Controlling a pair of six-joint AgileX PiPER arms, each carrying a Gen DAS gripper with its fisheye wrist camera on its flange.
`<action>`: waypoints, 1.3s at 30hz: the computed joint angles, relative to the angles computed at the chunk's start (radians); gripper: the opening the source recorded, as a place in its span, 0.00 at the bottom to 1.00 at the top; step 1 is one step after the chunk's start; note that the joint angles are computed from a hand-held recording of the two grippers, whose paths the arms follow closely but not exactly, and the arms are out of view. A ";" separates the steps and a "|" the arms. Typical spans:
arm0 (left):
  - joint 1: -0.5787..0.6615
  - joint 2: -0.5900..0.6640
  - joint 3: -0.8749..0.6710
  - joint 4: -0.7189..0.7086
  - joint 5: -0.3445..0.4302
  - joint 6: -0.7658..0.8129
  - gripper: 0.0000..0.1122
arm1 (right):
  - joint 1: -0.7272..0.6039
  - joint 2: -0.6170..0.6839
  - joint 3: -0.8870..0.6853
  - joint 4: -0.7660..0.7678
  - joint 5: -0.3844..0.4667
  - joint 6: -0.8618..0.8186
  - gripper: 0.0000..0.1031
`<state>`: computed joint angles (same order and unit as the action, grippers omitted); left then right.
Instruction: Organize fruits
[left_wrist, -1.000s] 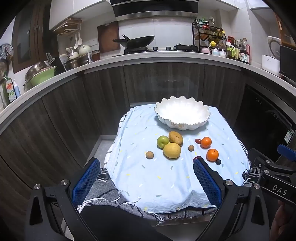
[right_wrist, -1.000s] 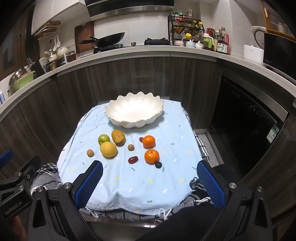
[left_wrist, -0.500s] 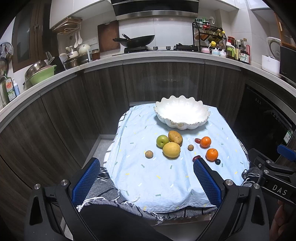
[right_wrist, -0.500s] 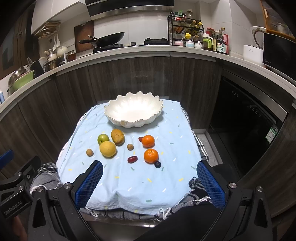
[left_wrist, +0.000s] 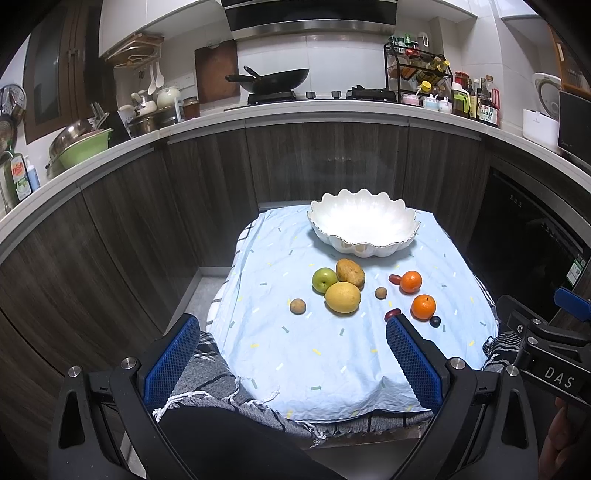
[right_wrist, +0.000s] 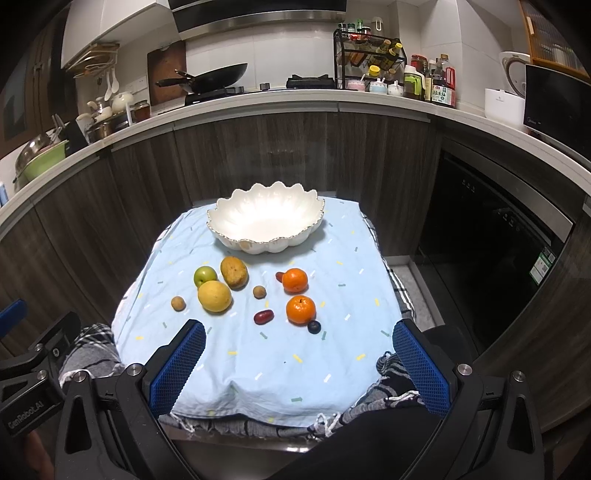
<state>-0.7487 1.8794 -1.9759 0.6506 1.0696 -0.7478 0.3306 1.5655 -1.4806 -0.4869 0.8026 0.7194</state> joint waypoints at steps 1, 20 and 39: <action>0.002 0.003 -0.007 -0.004 0.002 0.004 0.91 | -0.006 -0.005 0.003 0.006 0.000 -0.008 0.99; 0.000 0.004 -0.012 -0.002 0.006 0.006 0.91 | -0.001 0.000 0.001 -0.011 0.002 0.010 0.99; -0.001 0.002 -0.007 0.001 0.004 0.003 0.91 | -0.002 -0.001 0.003 -0.010 0.001 0.009 0.99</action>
<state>-0.7497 1.8815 -1.9825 0.6519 1.0737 -0.7452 0.3286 1.5643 -1.4775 -0.4966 0.8035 0.7287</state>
